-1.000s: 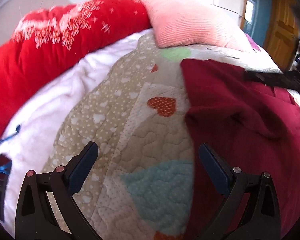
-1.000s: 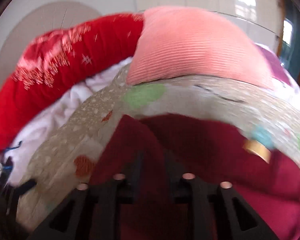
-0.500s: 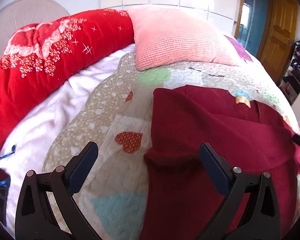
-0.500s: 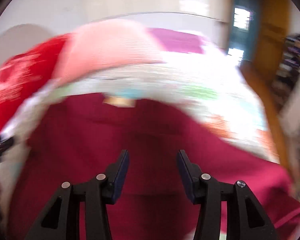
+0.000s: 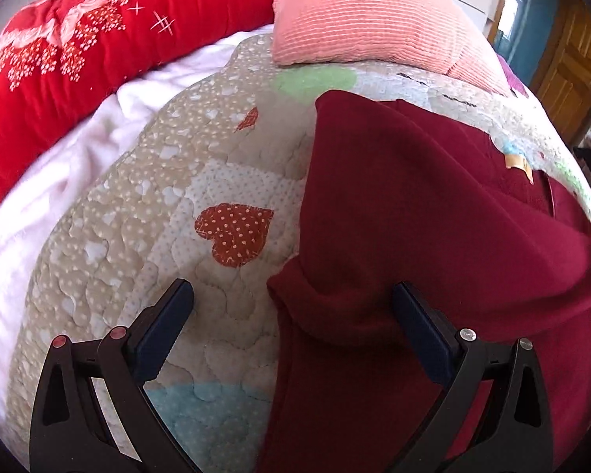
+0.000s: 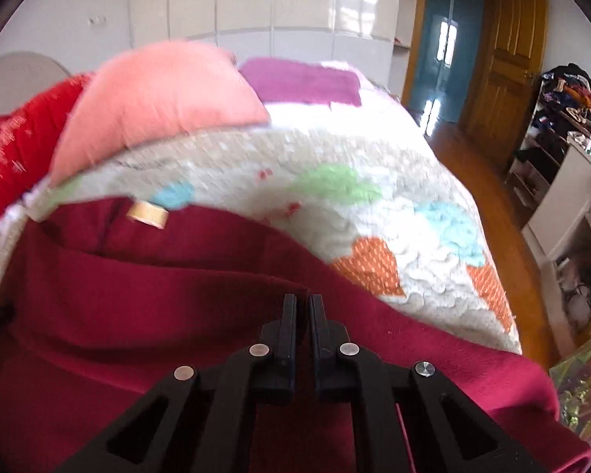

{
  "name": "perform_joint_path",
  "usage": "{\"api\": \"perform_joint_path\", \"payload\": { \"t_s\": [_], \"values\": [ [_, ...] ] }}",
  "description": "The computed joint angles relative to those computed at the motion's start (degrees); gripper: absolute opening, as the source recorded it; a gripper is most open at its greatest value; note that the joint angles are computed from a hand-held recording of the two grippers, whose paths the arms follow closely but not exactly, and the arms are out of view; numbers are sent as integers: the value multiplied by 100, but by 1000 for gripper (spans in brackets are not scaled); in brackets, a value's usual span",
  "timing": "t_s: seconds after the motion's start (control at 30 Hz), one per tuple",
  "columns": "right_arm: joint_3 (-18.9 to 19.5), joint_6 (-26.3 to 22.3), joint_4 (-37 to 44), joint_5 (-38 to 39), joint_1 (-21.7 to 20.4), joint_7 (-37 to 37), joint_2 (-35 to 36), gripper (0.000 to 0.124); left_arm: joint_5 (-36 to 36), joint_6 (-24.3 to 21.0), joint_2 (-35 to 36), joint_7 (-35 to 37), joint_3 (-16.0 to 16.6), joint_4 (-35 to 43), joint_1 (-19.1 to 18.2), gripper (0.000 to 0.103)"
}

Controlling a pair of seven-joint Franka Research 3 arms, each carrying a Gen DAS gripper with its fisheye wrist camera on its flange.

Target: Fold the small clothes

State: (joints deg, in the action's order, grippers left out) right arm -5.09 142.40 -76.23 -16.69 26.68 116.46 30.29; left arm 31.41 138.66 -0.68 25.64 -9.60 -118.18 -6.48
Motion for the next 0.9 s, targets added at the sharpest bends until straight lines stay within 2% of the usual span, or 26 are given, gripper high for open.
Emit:
{"api": "perform_joint_path", "payload": {
  "t_s": [0.03, 0.1, 0.17, 0.23, 0.3, 0.33, 0.37, 0.43, 0.47, 0.5, 0.57, 0.67, 0.77, 0.9],
  "values": [
    [-5, -189, 141, 27, -5, 4, 99, 5, 0, -40, -8, 12, -5, 8, -7, 101],
    [28, -409, 301, 212, -52, 84, 170, 16, 128, -234, -66, 37, -46, 53, -47, 101],
    [-80, -161, -80, 29, 67, 447, -151, 20, 356, -407, -110, 8, -100, 89, -98, 101],
    [-37, 89, -441, -136, 115, 485, -467, 20, 496, -592, -95, 31, -146, 145, -152, 101],
    [209, 270, -717, 57, 7, 226, -666, 20, 500, -656, -66, 20, -155, 152, -187, 101],
    [455, 269, -752, 412, -144, -169, -669, 20, 543, -670, -66, -53, -158, 137, -201, 101],
    [537, 177, -686, 589, -184, -348, -597, 20, 571, -675, -78, -119, -156, 121, -209, 101],
    [500, -363, -443, 654, -95, -415, -355, 20, 543, -682, -94, -149, -147, 113, -217, 101],
    [482, -344, -504, 653, -69, -441, -326, 20, 518, -693, -117, -131, -145, 107, -219, 101],
    [408, -102, -717, 534, 2, -366, -433, 20, 539, -706, -129, -139, -152, 108, -227, 101],
    [416, -220, -796, 542, 34, -383, -573, 20, 587, -778, -176, -143, -179, 102, -252, 101],
    [457, -101, -1118, 599, 34, -314, -859, 20, 521, -834, -244, -95, -223, 109, -304, 101],
    [523, 320, -1823, 681, -18, -134, -1393, 21, 551, -806, -343, -134, -296, 93, -374, 101],
    [597, 722, -2961, 683, -179, 248, -2260, 36, 452, -530, -419, -131, -339, 78, -447, 101]
  ]
}}
